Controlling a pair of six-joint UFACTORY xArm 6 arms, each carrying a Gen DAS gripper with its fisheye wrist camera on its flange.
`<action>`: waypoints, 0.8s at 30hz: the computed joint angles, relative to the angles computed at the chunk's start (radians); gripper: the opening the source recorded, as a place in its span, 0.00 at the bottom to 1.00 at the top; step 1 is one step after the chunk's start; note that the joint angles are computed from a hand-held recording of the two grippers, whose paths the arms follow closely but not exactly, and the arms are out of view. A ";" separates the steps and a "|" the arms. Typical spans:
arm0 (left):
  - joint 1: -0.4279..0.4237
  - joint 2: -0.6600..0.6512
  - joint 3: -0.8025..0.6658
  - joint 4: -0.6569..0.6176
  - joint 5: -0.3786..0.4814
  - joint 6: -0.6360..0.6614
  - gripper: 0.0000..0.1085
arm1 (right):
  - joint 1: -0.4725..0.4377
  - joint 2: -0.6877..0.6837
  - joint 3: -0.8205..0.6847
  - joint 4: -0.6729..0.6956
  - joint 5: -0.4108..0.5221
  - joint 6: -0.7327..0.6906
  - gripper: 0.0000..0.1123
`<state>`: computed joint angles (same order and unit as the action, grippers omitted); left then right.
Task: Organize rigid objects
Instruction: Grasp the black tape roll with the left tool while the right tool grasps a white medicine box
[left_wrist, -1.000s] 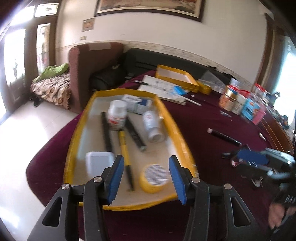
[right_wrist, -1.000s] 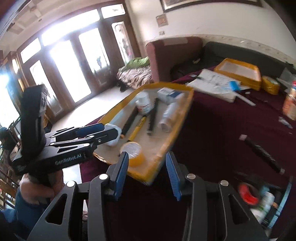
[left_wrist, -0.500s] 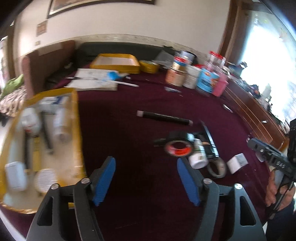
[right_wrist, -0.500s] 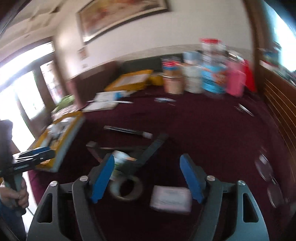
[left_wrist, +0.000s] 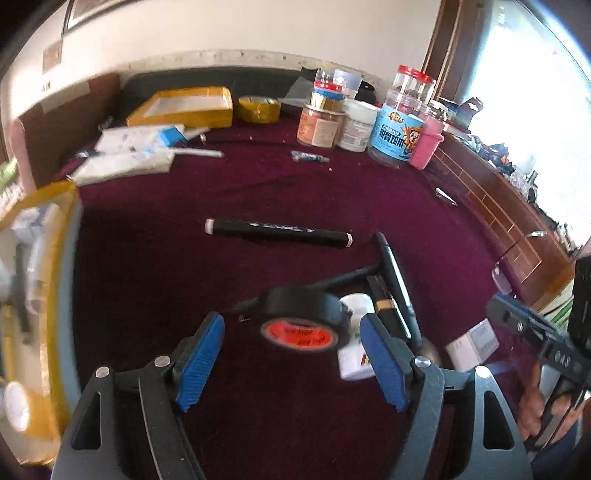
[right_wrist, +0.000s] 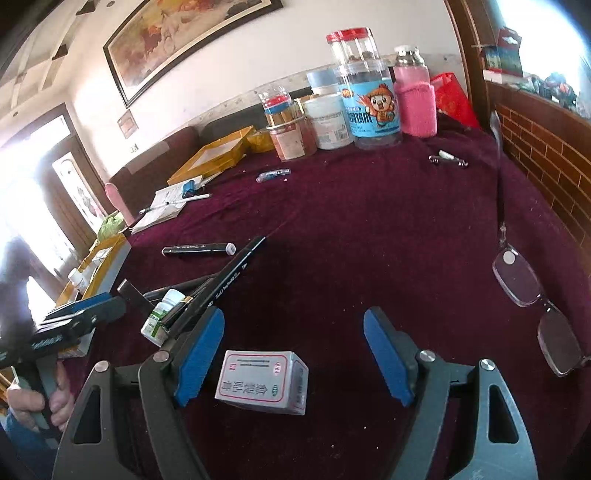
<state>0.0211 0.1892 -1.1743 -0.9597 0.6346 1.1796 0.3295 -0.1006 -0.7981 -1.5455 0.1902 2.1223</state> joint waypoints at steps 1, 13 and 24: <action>-0.004 0.013 -0.014 0.005 0.014 -0.010 0.73 | -0.010 0.005 -0.004 -0.026 -0.019 0.028 0.69; 0.001 0.041 -0.020 -0.061 0.018 0.047 0.61 | -0.046 0.032 -0.013 -0.005 -0.110 0.017 0.69; 0.038 0.030 0.014 -0.044 0.002 0.026 0.61 | 0.052 0.055 0.006 0.427 -0.018 -0.501 0.69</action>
<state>0.0587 0.2188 -1.1603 -1.0033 0.6363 1.2056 0.3812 -0.0453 -0.7918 -1.1185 0.1721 1.6215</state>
